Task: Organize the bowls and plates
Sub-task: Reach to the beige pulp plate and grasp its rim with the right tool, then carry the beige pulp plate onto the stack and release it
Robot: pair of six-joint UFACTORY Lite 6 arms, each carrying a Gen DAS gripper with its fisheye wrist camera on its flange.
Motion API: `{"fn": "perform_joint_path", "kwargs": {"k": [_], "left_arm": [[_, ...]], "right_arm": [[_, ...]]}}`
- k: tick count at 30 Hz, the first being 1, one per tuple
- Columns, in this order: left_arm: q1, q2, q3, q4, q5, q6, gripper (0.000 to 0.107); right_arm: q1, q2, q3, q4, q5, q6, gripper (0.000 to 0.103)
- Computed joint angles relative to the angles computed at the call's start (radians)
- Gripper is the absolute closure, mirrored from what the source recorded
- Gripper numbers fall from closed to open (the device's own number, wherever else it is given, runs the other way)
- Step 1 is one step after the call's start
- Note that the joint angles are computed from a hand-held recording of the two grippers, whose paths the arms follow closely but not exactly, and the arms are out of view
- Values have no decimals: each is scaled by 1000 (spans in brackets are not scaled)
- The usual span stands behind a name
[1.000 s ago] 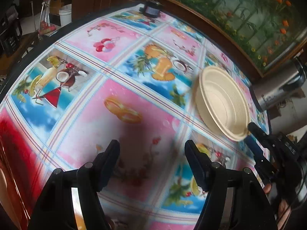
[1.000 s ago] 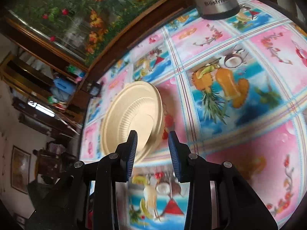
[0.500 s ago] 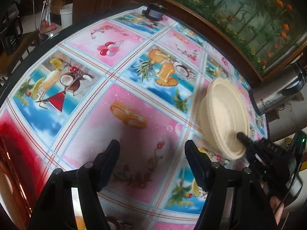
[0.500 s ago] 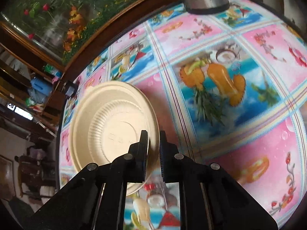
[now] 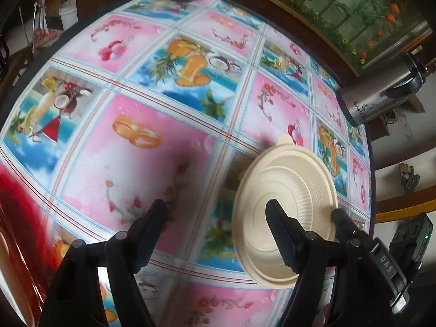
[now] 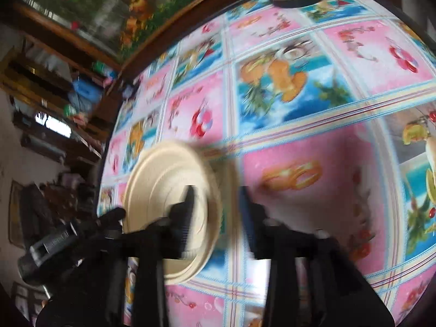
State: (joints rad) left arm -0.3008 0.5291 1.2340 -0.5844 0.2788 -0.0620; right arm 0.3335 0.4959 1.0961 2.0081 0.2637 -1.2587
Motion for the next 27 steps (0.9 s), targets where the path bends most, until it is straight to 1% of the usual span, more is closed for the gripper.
{"fn": "perform_joint_path", "kwargs": {"k": [1,2,4,7,9,11,13,14,16,17,19,20,21,22,23,24,27], "left_arm": [[-4,1,2,-1,2,-5,32],[-12,7,11,21,4,-35,32],[-27,24,31,57,9,-86,32],[-45,41,41,16,3,-60,32],[-64,41,35,69,-23,-117,34],[-80,39,30,164,-44,-208,36],[-81,42,32,169,-44,-208,49],[-80,44,34,152,-44,-188,53],[-83,48,34,199,-51,-232,69],[-86,48,31,224,-59,-256,73],[-87,56,29,166,-69,-192,84],[-87,64,33,133,-68,-157,86],[-86,68,32,110,-71,-133,91],[-87,68,29,105,-76,-130,94],[-86,65,22,102,-84,-126,95],[-86,61,16,96,-89,-118,95],[-86,56,12,52,-90,-67,97]], "right_arm": [[-21,-6,-20,35,37,-37,63],[-29,-9,-28,31,53,-36,63],[-29,-16,-38,29,61,-34,63],[-22,1,-21,-28,83,30,63],[-12,9,-11,-40,85,53,63],[2,11,-7,-34,73,50,63],[6,20,-1,-31,78,51,63],[9,28,5,-33,80,58,63],[17,41,17,-38,66,75,63],[20,46,20,-19,62,64,63],[18,51,22,2,63,49,63],[18,51,19,22,65,35,65],[19,52,18,38,64,25,70],[18,57,23,32,60,31,74],[22,61,30,22,47,40,80],[22,68,37,19,41,42,83],[12,71,27,43,73,20,90]]}}
